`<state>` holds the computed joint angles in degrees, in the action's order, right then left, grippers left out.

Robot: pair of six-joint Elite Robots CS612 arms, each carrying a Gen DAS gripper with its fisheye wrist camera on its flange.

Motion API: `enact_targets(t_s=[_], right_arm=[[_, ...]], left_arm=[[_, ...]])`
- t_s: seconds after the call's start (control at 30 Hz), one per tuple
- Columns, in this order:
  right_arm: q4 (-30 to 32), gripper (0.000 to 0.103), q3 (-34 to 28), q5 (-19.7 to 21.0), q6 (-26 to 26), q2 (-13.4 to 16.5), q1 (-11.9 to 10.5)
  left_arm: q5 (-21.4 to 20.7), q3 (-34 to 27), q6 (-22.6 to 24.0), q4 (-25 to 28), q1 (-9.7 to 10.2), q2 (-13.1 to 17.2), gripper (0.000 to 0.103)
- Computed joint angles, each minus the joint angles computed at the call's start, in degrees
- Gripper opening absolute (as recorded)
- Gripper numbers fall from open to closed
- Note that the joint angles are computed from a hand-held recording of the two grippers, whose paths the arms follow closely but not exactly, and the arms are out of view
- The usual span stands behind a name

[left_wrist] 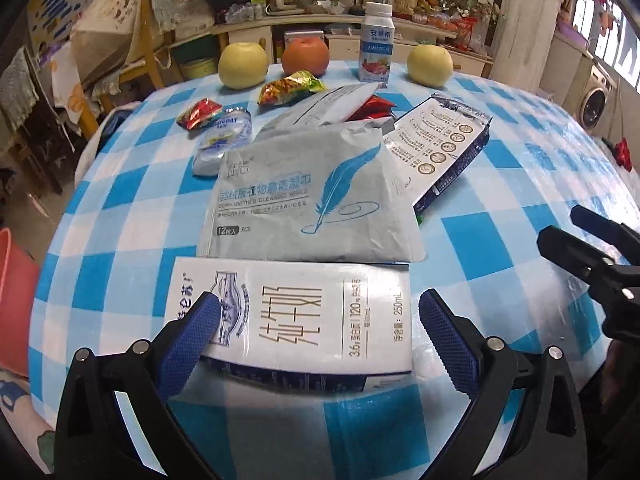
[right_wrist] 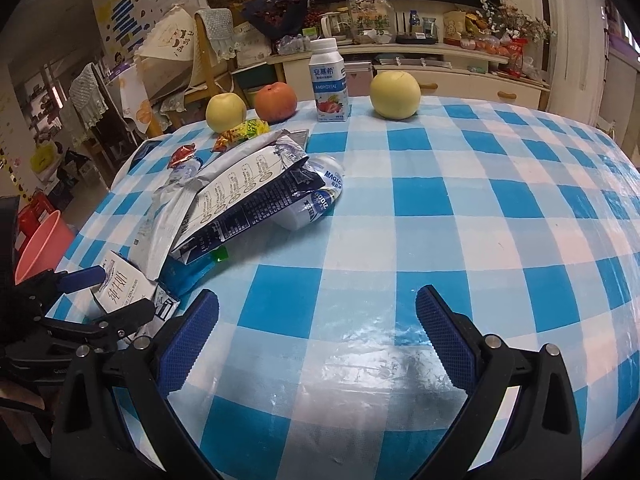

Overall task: Collect trash
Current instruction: 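Move the left tool to the white milk carton and close on it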

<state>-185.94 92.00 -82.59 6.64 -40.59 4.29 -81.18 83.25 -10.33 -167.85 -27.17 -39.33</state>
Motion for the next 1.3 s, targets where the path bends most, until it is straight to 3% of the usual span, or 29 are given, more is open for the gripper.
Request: enact_targets(t_s=[0.33,0.4,0.5,0.57,0.63,0.73,0.87,0.9,1.03,1.13,1.2,1.3], right_arm=[[0.97,0.1,-0.15,0.31,-0.77,0.04,0.13],[1.18,0.099,-0.22,0.22,-0.71,0.07,0.11],[1.36,0.1,-0.31,0.39,-0.45,0.11,0.1],[1.27,0.1,-0.37,0.31,-0.44,0.15,0.14],[1.3,0.099,-0.29,-0.01,-0.52,0.14,0.15],[1.79,0.099,-0.28,-0.29,-0.06,0.14,0.04],[1.42,0.1,-0.16,-0.15,0.53,0.08,-0.06],[1.34,0.1,-0.16,-0.13,0.41,0.08,-0.02],[1.61,0.1,-0.34,0.04,-0.07,0.15,0.09],[1.22,0.1,-0.3,-0.62,0.01,0.18,0.19],[1.08,0.099,-0.17,-1.02,0.19,0.13,0.11],[1.47,0.1,-0.01,-1.32,0.98,0.09,-0.14]], left_arm=[[8.54,-0.21,5.67,-0.71,-1.01,1.09,0.099],[7.38,0.52,2.59,-0.26,-0.54,0.29,0.099],[1.63,2.67,-6.85,-1.76,0.79,-1.34,0.099],[2.3,3.93,-12.29,-2.44,0.69,-1.91,0.099],[4.63,4.53,-13.72,-1.9,0.19,-2.26,0.099],[11.32,4.3,-11.52,0.25,-0.62,-2.2,0.099],[14.7,3.92,-14.43,1.88,0.86,-2.36,0.099],[14.66,4.1,-16.38,1.34,1.41,-2.52,0.099],[7.08,5.61,-21.74,-4.58,2.48,-2.74,0.098],[3.94,3.61,-16.13,-3.26,0.87,-1.5,0.098],[7.87,2.4,-11.09,-1.13,-0.92,-0.73,0.098],[13.99,1.94,-7.4,0.98,-2.56,-0.04,0.098]])
